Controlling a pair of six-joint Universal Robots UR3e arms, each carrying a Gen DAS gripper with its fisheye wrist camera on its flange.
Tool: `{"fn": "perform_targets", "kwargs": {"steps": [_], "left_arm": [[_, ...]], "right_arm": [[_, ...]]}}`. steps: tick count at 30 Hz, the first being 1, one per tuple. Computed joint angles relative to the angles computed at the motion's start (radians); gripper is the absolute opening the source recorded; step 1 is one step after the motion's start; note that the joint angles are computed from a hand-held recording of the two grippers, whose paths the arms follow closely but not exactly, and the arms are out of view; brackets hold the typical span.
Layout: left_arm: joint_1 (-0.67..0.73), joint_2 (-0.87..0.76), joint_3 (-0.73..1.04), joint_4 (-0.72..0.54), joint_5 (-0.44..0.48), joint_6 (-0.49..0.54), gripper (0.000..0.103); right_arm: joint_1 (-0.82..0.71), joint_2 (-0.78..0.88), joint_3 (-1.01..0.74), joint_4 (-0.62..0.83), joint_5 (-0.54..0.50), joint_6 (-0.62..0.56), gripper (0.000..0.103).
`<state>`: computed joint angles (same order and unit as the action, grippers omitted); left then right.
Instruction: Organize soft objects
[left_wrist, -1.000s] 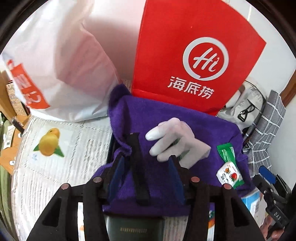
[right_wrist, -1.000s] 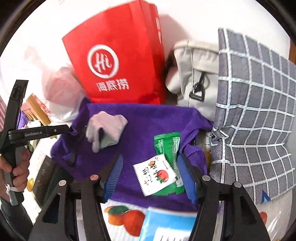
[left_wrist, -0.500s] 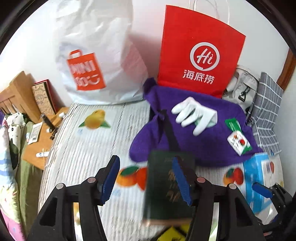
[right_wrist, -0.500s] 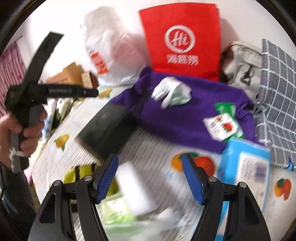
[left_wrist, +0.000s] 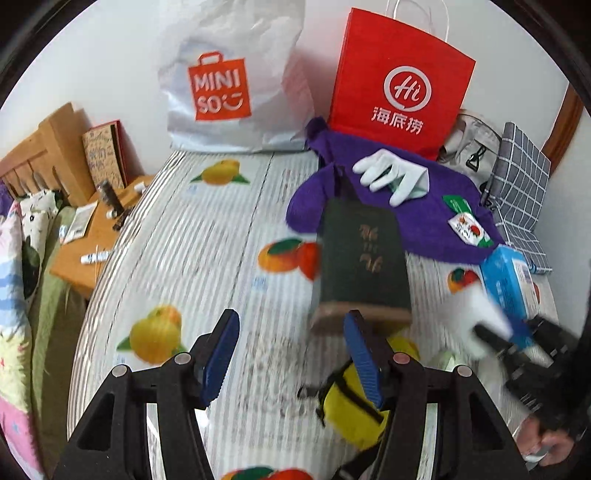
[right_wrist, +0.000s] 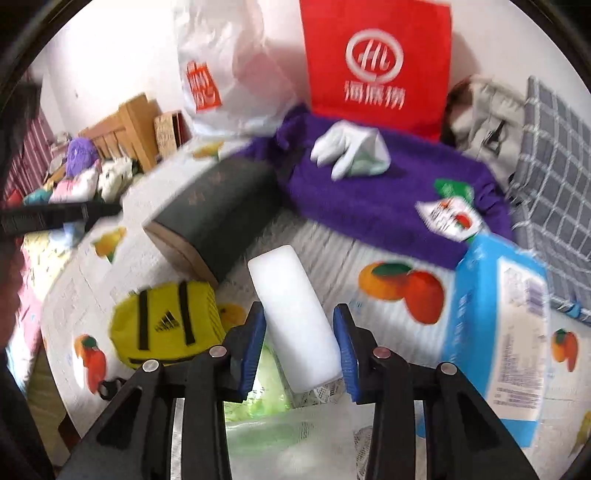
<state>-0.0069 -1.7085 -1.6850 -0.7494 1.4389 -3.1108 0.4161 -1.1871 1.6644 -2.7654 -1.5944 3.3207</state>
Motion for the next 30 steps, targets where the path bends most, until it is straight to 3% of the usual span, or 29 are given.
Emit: {"fn": "perform_targets", "kwargs": {"steps": [9,21,30], "left_arm": [[0.03,0.172,-0.207,0.009,-0.026,0.029,0.057],[-0.012,0.308,-0.448,0.063,-0.006,0.065,0.057],[-0.151,0.231,-0.51,0.167,0.035,0.05,0.057]], "right_arm": [[0.031,-0.204,0.149,-0.032,-0.09,0.071,0.037],[0.01,-0.527,0.566,-0.097,-0.126,0.184,0.038],[0.014,-0.64,0.784,-0.158,-0.144,0.252,0.038]]}}
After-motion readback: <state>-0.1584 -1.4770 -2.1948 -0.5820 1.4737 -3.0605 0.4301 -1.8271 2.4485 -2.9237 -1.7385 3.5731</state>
